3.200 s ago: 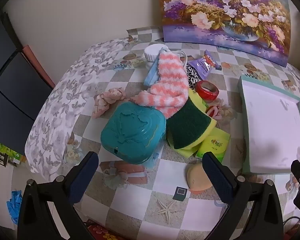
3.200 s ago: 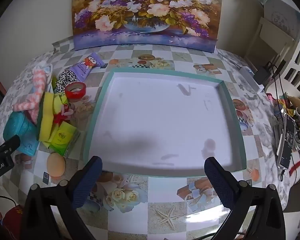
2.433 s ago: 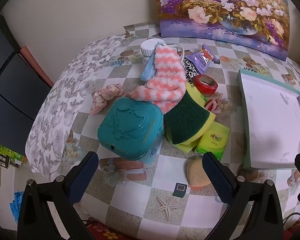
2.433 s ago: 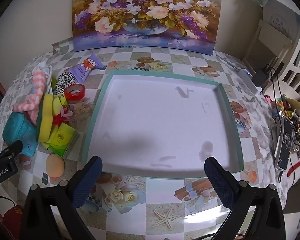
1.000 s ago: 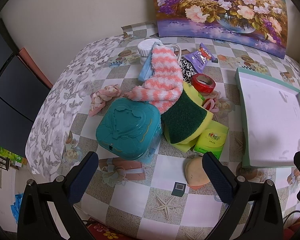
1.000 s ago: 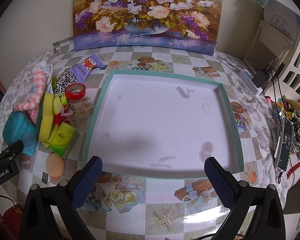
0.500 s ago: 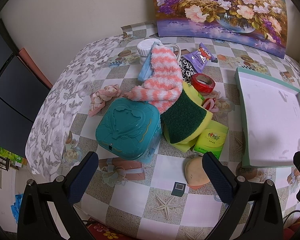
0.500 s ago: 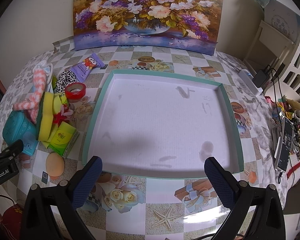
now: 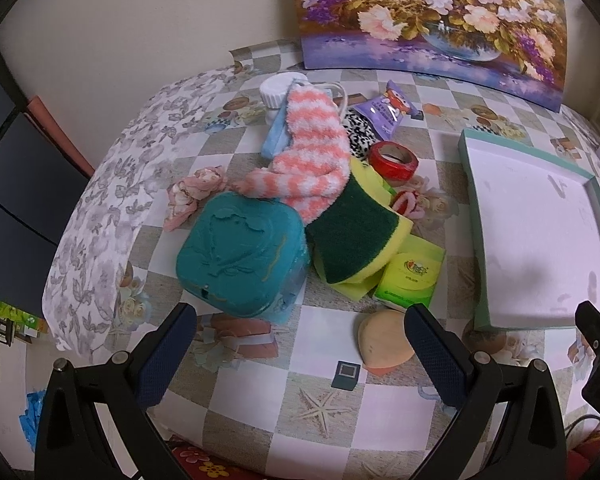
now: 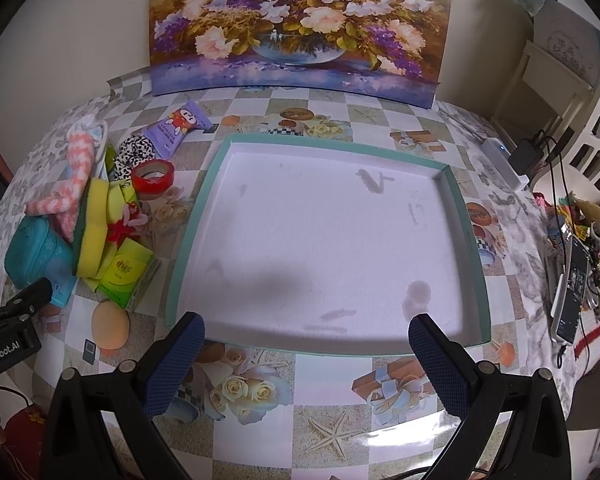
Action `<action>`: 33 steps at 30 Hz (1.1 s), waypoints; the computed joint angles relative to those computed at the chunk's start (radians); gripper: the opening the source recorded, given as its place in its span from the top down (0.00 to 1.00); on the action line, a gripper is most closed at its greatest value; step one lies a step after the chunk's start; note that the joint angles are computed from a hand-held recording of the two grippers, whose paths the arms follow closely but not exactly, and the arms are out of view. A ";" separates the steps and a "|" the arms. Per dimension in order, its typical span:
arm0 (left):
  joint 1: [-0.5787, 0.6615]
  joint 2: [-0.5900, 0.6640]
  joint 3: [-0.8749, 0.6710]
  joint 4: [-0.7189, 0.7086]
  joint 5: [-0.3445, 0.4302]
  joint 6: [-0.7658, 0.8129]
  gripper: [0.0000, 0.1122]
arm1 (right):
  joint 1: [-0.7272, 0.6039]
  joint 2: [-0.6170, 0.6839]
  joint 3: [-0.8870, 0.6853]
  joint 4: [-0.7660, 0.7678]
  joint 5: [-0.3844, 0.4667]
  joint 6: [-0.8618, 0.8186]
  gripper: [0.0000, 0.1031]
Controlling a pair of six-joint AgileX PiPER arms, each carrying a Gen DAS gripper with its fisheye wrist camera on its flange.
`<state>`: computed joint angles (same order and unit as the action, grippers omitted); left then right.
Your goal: Organize soft objects
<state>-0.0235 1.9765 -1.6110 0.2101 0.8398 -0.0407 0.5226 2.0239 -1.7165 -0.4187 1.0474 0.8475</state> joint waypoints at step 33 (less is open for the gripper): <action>-0.033 0.323 -0.284 -0.205 0.301 0.105 0.45 | -0.012 0.049 -0.037 0.049 0.012 -0.045 0.00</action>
